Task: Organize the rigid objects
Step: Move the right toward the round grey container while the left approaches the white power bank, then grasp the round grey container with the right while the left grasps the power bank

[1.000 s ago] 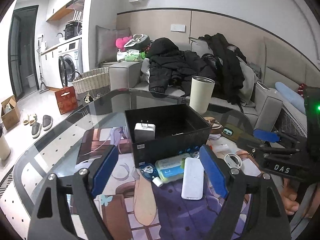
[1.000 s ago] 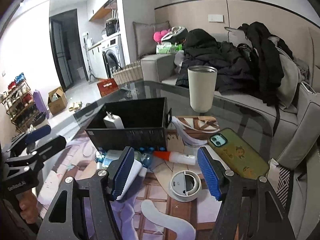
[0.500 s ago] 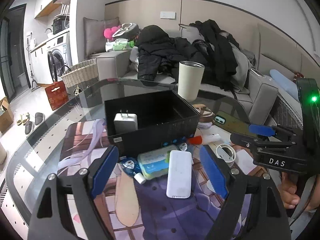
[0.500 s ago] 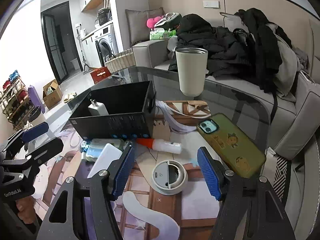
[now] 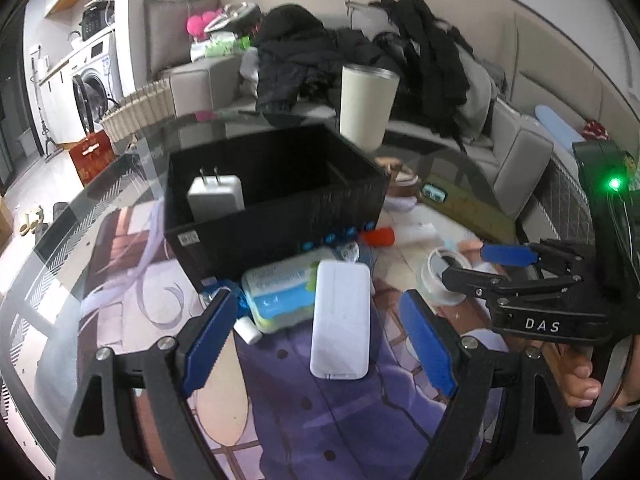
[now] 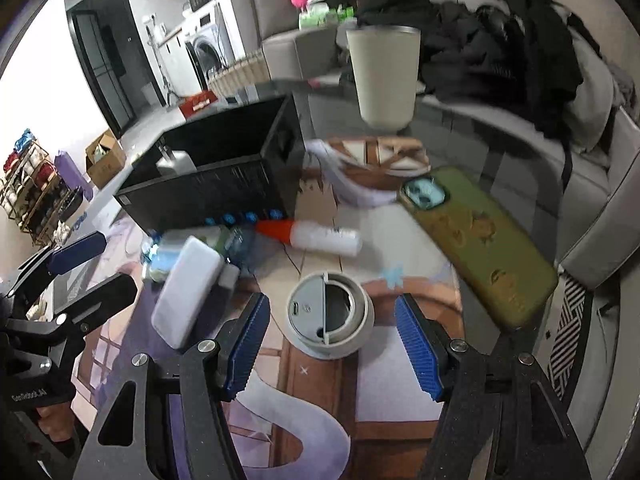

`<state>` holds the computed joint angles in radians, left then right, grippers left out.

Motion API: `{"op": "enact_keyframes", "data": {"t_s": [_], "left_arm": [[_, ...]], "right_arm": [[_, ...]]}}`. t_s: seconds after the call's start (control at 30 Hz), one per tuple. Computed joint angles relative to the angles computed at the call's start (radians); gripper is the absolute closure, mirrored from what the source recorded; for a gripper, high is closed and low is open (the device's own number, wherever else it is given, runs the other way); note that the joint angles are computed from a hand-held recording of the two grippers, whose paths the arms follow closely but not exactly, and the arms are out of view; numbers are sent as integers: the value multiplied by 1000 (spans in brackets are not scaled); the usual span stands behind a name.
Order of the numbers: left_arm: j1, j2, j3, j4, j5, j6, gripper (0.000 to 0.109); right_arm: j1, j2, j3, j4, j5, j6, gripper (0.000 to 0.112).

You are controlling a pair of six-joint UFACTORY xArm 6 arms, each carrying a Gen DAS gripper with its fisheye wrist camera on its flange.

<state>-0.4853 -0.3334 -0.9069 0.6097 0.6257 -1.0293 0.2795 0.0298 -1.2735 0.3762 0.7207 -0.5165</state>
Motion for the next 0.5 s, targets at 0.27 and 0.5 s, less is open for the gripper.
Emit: {"op": "enact_keyframes", "data": {"t_s": [0.27,0.5], "left_arm": [[2,33,-16,-101,20,91,25],[10,64,-30,-184,27,167,28]], "right_arm": [[7,32,-23,-22,39,15,48],[16,48,-32,-40,42,24,52]]}}
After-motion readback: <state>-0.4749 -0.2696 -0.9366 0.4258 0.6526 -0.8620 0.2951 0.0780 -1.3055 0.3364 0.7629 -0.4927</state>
